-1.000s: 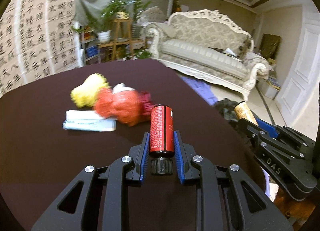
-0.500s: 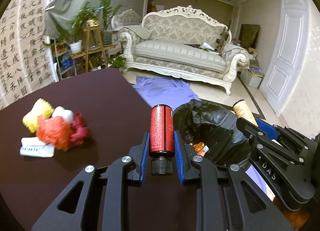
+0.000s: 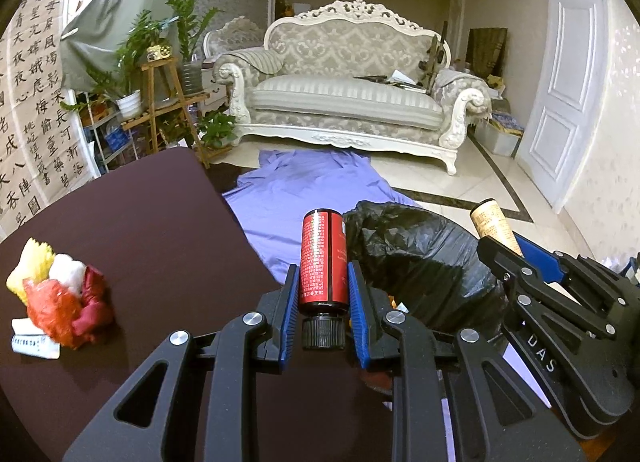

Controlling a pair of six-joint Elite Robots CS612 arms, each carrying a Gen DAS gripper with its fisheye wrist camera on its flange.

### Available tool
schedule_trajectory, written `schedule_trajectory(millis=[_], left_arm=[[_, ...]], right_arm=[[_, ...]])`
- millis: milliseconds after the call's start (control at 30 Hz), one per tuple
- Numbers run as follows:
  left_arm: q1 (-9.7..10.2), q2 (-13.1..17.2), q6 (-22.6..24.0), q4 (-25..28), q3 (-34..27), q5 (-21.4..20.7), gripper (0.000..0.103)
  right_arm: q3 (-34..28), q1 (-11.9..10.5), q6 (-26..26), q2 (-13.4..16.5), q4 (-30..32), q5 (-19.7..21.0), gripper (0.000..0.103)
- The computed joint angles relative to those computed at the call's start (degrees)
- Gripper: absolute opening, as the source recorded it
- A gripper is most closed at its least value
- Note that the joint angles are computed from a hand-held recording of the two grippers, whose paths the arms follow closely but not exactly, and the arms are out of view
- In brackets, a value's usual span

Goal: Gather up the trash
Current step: 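Carry the red can and gold bottle over the trash bag and release both, then move both open tools back over the table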

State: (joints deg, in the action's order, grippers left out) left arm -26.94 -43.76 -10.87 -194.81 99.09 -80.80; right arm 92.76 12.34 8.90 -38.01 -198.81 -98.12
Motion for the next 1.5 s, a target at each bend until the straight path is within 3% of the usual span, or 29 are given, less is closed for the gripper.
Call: schedule_trajectory(millis=[200, 333, 533, 767, 1100, 1500], left_arm=[[-0.42, 0.7, 0.3, 2.4, -1.4, 0.1, 0.028], [-0.26, 0.7, -0.3, 3.2, -1.6, -0.2, 0.055], [-0.12, 0.1, -2.7, 3.4, -0.7, 1.3, 0.063], [0.68, -1.7, -5.6, 3.5, 2.3, 4.9, 0.066], [3.46, -4.6, -10.9, 3.9, 7.4, 11.3, 0.066], [6.10, -4.8, -13.0, 3.6, 7.4, 12.4, 0.071]], right_arm=[[-0.7, -0.6, 1.0, 0.7, 1.5, -0.1, 0.024], [-0.9, -0.5, 1.3, 0.9, 2.3, -1.0, 0.038], [-0.5, -0.2, 2.1, 0.7, 2.7, -1.4, 0.038], [-0.4, 0.8, 1.6, 0.3, 2.8, 0.2, 0.045], [-2.5, 3.6, -2.0, 0.4, 4.8, 5.1, 0.045], [-6.7, 6.5, -6.2, 1.4, 8.2, 8.3, 0.050]])
